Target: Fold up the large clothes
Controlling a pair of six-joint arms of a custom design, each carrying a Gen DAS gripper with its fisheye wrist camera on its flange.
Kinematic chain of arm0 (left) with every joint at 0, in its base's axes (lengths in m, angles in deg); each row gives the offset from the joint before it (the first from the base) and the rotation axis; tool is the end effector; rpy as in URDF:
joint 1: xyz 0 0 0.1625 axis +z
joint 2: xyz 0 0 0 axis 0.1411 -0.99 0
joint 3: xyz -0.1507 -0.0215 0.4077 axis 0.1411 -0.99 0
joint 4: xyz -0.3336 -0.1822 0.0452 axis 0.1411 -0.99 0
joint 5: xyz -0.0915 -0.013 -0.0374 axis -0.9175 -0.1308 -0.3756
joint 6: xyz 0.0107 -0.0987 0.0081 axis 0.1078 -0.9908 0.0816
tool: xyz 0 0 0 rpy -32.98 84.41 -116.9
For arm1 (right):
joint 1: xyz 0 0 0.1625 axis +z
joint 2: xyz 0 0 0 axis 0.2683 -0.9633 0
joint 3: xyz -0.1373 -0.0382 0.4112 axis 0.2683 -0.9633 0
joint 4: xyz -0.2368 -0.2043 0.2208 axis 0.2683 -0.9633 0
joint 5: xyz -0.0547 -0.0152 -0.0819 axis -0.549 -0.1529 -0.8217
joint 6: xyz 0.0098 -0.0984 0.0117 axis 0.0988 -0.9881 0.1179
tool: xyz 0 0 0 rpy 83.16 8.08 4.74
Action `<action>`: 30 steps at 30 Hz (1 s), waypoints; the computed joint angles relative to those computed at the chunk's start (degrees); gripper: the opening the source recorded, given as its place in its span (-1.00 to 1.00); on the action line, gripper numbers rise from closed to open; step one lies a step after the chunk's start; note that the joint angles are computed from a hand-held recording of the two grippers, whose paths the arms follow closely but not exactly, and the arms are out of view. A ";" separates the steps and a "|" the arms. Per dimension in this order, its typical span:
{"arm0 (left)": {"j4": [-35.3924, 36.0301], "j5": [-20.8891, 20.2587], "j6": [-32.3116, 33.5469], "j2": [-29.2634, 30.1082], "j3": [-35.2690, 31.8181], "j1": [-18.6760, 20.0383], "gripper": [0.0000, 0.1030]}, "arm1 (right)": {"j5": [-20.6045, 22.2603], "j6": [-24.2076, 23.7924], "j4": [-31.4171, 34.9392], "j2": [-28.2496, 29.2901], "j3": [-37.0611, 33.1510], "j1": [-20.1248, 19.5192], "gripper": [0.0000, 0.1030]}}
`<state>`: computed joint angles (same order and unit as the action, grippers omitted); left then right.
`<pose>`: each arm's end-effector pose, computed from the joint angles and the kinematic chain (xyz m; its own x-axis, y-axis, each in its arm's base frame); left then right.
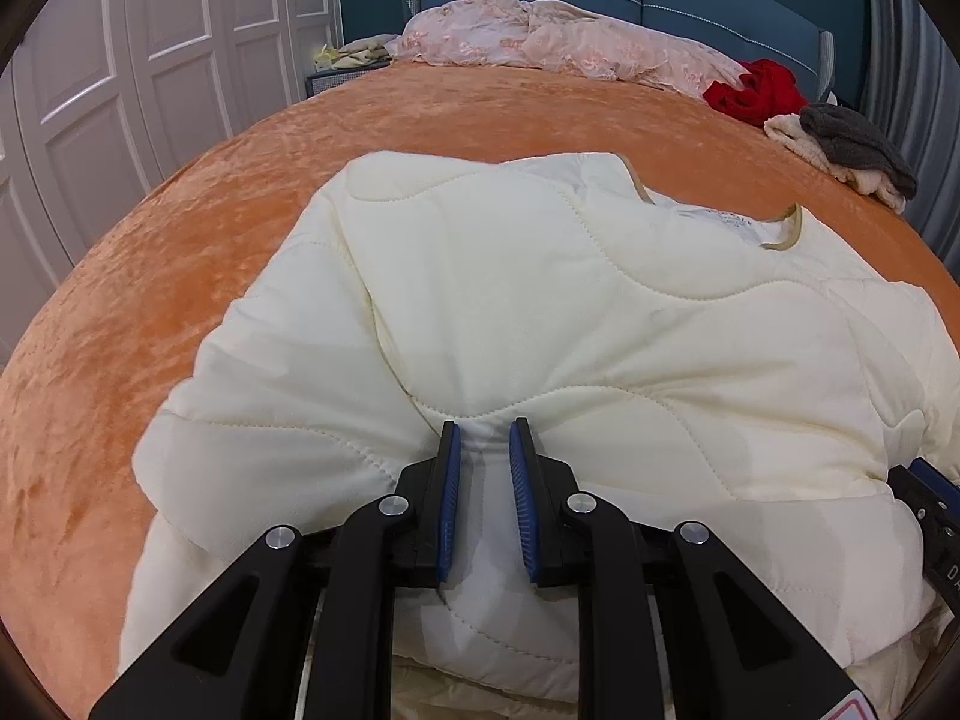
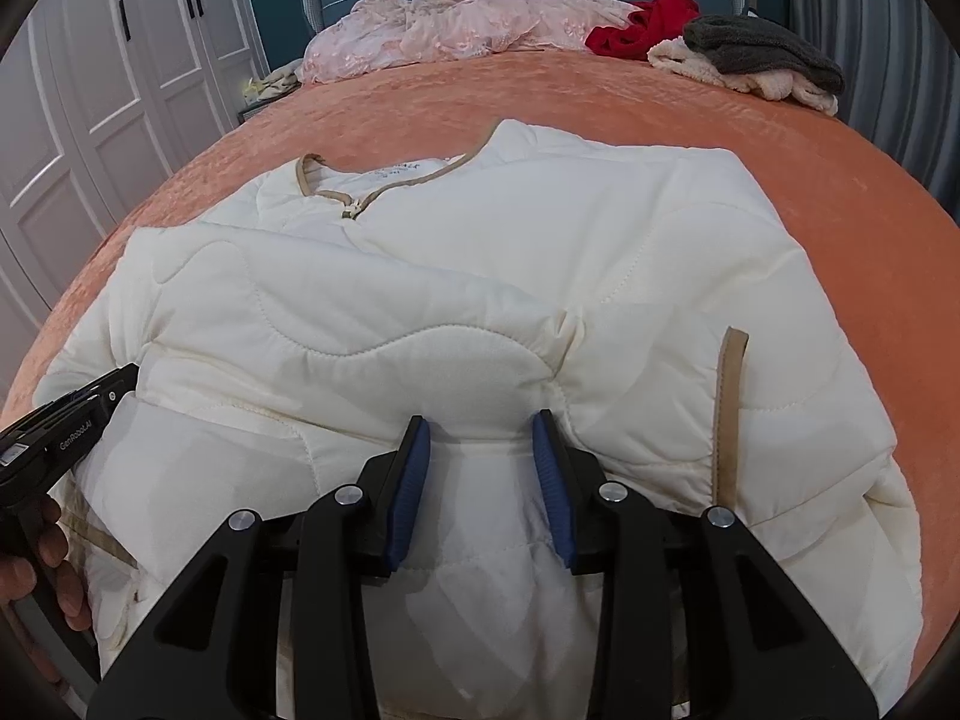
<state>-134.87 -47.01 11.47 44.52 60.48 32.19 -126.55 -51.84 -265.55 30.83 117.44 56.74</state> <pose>-0.2120 -0.4517 -0.0615 -0.6741 0.2798 -0.6836 0.6132 0.7279 -0.3068 -0.0145 -0.3474 0.1515 -0.7412 0.3695 0.5605 -0.2001 0.6753 -0.7099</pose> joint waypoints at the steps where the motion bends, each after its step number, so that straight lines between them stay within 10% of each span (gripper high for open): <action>1: 1.66 -0.31 -0.77 -1.04 0.03 -0.13 -0.64 | -0.08 0.62 1.16 -1.04 0.34 0.35 -0.32; 8: 9.31 -3.45 -1.82 -9.41 -2.72 0.61 -0.64 | 2.07 6.63 10.72 -11.56 2.20 2.59 -0.31; 16: 24.36 -3.31 -2.62 -5.96 -17.97 5.68 -0.64 | -1.99 5.05 27.63 -17.23 -8.32 6.53 -0.31; 30: 18.43 -7.23 0.07 -3.24 -21.82 9.41 -0.64 | 2.97 4.48 33.97 -15.30 -14.59 4.63 -0.06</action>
